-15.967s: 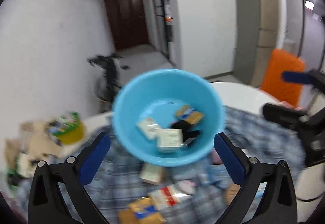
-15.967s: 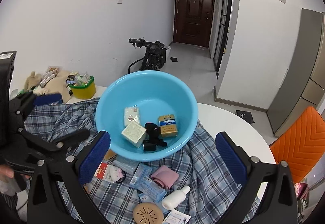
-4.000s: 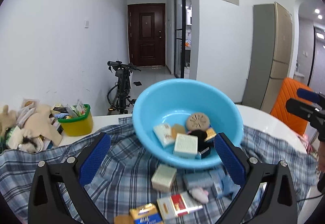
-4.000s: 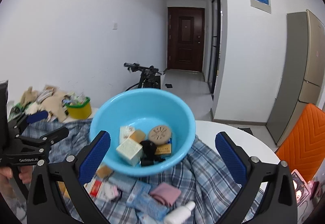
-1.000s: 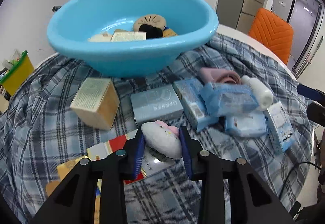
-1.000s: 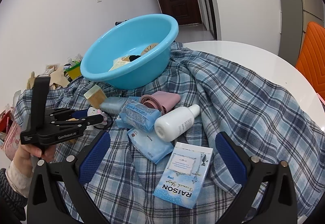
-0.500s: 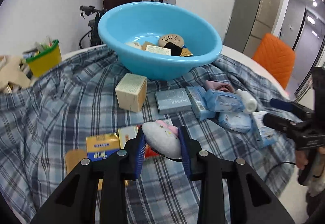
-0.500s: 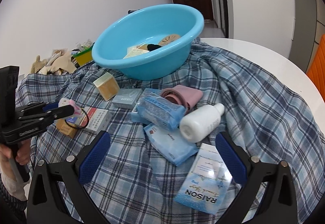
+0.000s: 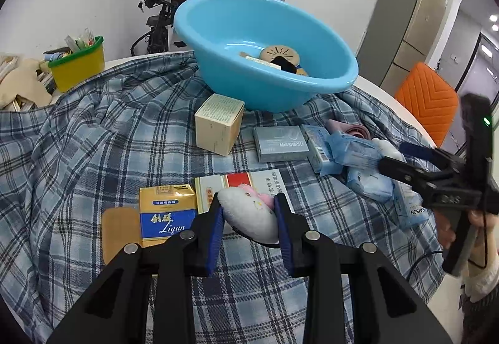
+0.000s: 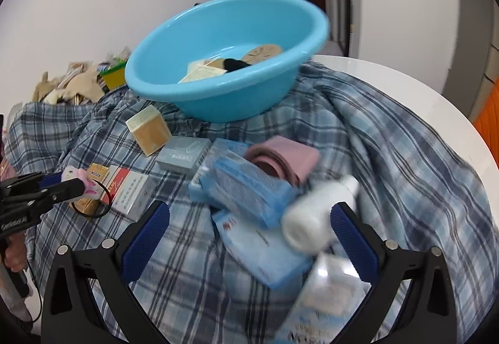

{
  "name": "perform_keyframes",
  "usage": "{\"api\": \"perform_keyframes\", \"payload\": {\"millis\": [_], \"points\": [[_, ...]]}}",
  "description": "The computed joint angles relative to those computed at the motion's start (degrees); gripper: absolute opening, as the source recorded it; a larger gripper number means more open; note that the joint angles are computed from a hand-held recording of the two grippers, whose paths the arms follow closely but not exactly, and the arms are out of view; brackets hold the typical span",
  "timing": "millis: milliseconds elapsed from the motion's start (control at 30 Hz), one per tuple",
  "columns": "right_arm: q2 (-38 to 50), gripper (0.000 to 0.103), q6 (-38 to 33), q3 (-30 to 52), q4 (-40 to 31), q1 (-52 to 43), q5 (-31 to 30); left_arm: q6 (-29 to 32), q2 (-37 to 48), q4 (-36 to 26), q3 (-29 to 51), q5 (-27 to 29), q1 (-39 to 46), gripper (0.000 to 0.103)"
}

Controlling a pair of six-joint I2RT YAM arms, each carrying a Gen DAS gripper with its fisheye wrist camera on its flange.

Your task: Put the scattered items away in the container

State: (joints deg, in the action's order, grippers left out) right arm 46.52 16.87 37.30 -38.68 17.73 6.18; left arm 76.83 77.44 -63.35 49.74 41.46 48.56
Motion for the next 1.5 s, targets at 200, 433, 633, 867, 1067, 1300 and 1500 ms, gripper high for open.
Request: {"api": "perform_keyframes", "payload": {"millis": [200,433,633,867,1067,1300,1500], "points": [[8.82,0.097,-4.43,1.81,4.45,2.72,2.18,1.66,0.65,-0.75,0.64,0.12,1.27,0.033],[7.43,0.032,-6.03,1.06,3.23,3.12,1.16,1.11,2.71,-0.48,1.64,-0.73,1.49,0.033],[-0.64,0.023,-3.03,1.0,-3.07,3.32,-7.01,1.17,1.98,-0.47,0.64,-0.87,0.58,0.033],[-2.98,0.023,0.16,0.45,-8.35,14.92,-3.72,3.92,0.16,-1.98,-1.11,-1.13,0.53,0.033],[-4.61,0.042,3.22,-2.51,-9.05,23.93,-0.06,5.35,0.25,-3.29,-0.8,-1.11,1.63,0.033],[-10.97,0.026,6.47,-2.22,-9.97,28.43,9.41,7.28,-3.52,-4.86,-4.09,-2.01,-0.44,0.033],[-10.02,0.005,4.46,-4.26,-8.01,27.81,5.79,7.28,-6.59,-6.32,-6.17,-2.11,-2.68,0.033]]}}
